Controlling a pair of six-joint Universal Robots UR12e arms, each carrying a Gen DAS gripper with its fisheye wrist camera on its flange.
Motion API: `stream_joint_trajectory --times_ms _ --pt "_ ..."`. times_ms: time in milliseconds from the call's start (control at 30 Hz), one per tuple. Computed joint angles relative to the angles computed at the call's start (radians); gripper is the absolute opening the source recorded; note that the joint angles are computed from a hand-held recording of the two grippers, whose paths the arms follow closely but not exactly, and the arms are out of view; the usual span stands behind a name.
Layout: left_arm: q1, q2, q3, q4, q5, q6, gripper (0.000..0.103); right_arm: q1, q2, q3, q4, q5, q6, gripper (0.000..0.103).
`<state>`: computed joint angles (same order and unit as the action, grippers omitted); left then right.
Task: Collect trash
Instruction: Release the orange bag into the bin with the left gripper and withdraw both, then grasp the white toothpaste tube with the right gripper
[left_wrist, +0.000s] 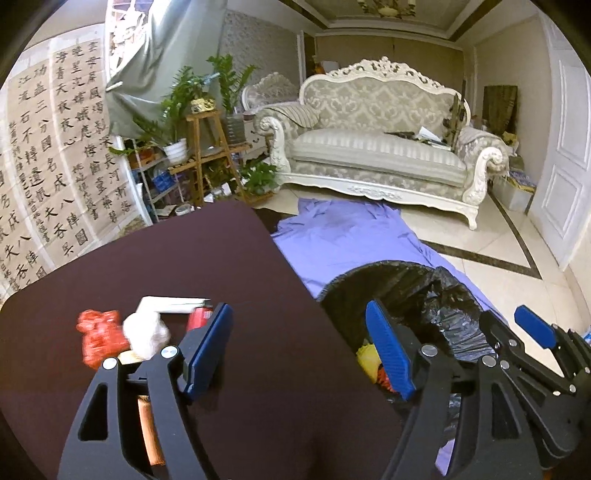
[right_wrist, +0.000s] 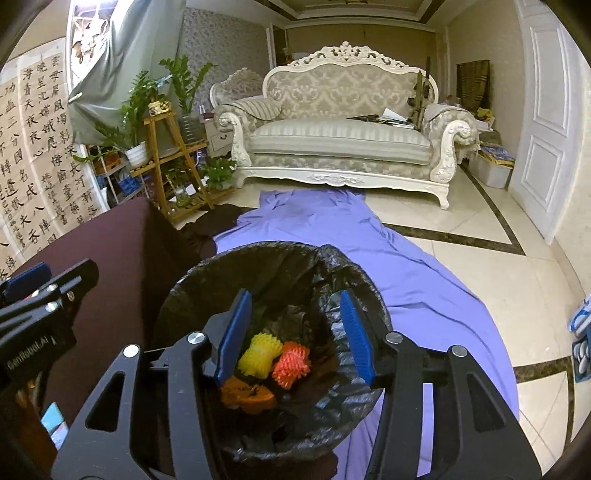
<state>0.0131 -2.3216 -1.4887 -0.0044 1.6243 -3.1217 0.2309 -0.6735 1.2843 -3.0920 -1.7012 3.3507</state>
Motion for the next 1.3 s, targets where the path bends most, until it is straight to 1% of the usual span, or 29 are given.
stream_joint_trajectory --times_ms 167,300,467,567,833,1100,1300 --pt "0.021 0.045 -0.066 0.025 0.010 -0.018 0.073 0.012 -0.033 0.051 -0.007 0.054 0.014 0.052" --pt "0.041 0.080 -0.130 0.053 0.028 -0.026 0.073 0.028 -0.052 0.082 -0.013 0.076 -0.001 0.052" --pt "0.067 0.115 -0.198 0.086 0.065 -0.032 0.073 0.050 -0.068 0.108 -0.011 0.094 -0.024 0.052" --pt "0.087 0.138 -0.247 0.101 0.083 -0.049 0.073 0.061 -0.076 0.119 -0.009 0.104 -0.036 0.052" --pt "0.131 0.184 -0.344 0.137 0.097 -0.100 0.073 0.102 -0.103 0.165 -0.014 0.122 -0.092 0.053" --pt "0.154 0.200 -0.390 0.165 0.111 -0.129 0.073 0.135 -0.109 0.178 0.004 0.160 -0.146 0.053" --pt "0.167 0.204 -0.407 0.168 0.108 -0.146 0.073 0.149 -0.103 0.167 0.038 0.162 -0.174 0.053"
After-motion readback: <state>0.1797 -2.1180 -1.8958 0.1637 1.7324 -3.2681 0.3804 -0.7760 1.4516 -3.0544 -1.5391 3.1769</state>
